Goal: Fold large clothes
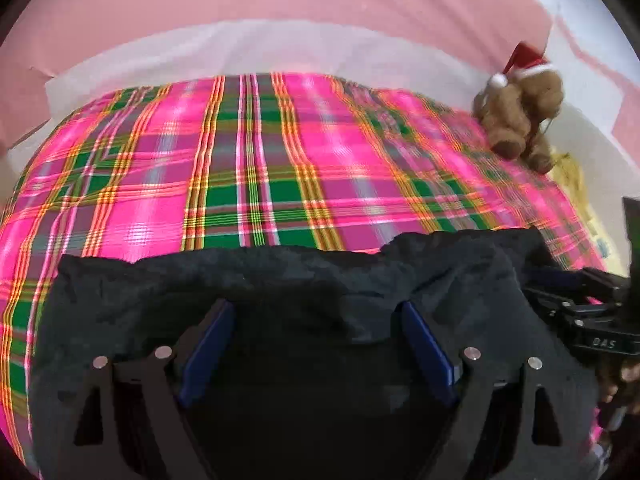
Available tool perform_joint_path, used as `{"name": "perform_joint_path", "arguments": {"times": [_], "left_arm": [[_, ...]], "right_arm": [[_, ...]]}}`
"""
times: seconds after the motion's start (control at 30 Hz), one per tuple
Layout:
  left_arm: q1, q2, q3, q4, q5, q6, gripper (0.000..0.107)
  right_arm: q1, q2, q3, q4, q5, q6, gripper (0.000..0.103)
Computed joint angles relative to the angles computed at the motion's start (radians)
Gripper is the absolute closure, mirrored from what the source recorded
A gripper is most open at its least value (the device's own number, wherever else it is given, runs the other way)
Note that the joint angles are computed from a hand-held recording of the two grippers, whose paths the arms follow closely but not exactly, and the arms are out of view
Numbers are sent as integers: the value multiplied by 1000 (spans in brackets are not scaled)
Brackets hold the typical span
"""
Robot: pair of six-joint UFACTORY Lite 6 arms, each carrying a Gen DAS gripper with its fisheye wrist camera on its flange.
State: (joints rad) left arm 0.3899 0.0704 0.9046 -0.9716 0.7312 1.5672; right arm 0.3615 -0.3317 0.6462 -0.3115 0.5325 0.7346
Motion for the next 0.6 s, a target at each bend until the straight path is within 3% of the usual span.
{"name": "perform_joint_path", "arguments": {"times": [0.2,0.33,0.4,0.47,0.53,0.6], "left_arm": [[-80,115,30,-76,-113,26,18],[-83,128,-9,-181,-148,138,18],[-91,119,-25,-204,-169,162,18],[-102,114,-24,-185,-183,142,18],[-100,105,5,-88,-164,43,19],[-73,75,39,17,-107,-55,22]], "right_arm": [[-84,105,-11,85,-116,-96,37],[-78,124,-55,0,-195,3,37],[-55,114,-65,-85,-192,99,37],[-60,89,-72,-63,-187,84,37],[-71,22,-74,11,-144,17,37],[-50,-92,-85,-23,-80,58,37]]}}
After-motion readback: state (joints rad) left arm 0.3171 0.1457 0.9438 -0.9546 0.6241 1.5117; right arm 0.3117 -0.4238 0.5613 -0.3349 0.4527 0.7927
